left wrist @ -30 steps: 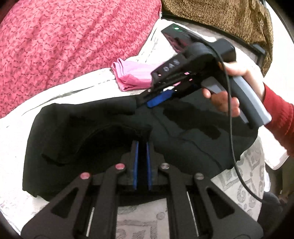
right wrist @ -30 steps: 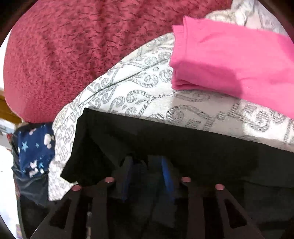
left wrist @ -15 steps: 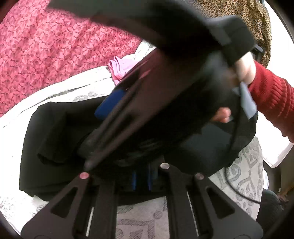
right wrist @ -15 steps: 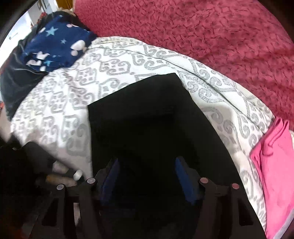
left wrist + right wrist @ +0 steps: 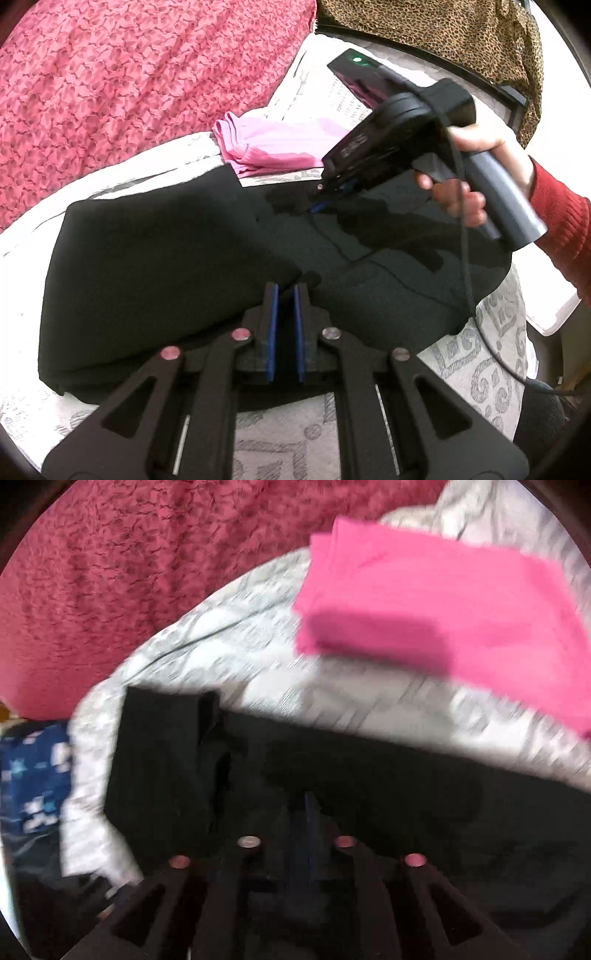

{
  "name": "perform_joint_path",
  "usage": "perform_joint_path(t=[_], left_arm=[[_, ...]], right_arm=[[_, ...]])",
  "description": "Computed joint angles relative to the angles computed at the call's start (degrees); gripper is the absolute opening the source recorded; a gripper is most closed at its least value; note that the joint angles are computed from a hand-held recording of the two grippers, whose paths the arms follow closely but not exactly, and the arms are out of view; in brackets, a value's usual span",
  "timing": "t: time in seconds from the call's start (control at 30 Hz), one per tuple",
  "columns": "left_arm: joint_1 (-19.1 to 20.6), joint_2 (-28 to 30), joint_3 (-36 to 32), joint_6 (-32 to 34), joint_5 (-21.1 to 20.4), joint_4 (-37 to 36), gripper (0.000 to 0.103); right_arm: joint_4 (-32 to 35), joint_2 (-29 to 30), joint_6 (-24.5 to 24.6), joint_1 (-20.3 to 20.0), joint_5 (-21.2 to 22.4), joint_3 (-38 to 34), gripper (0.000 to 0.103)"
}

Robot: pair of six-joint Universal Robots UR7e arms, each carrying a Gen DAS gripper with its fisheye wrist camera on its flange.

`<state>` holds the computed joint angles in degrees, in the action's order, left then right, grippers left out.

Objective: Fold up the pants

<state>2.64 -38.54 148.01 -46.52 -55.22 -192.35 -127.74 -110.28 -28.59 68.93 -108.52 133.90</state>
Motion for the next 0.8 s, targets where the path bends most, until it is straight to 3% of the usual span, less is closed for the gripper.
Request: perform_joint_path(t=[0.07, 0.13, 0.33, 0.47, 0.6, 0.7, 0.73, 0.8], left_arm=[[0.06, -0.04, -0.06, 0.06, 0.04, 0.05, 0.009], [0.07, -0.04, -0.06, 0.09, 0.04, 0.02, 0.009], [-0.03, -0.56, 0.64, -0.27, 0.48, -1.78, 0.009], [-0.76, -1.25, 1.82, 1.44, -0.64, -6.41, 0.009], [-1.77, -2.83, 2.9, 4.57, -2.43, -8.72, 0.009], [-2.99, -4.1, 2.71, 5.55, -1.26, -3.63, 0.01], [-2.95, -4.26, 2.35, 4.71, -0.21, -0.4, 0.012], [-1.38, -4.28, 1.31, 2.94, -0.36, 4.99, 0.05]], right_arm=[[4.74, -1.61, -0.84, -1.77, 4.09, -0.53, 0.048], [8.01, -2.72, -2.04, -2.27, 6.56, 0.25, 0.056], [9.7, -1.52, 0.08, -0.19, 6.85, 2.71, 0.066], [15.13, -2.47, 1.9, -2.94, 10.63, 1.31, 0.066], [11.4, -1.44, 1.97, -3.2, 11.07, 1.77, 0.066], [6.07, 0.68, 1.97, -1.34, 10.38, 2.13, 0.066], [4.04, 1.39, 2.2, -0.68, 10.0, 2.3, 0.066], [2.35, 2.31, 2.6, -0.3, 9.65, 2.28, 0.066]])
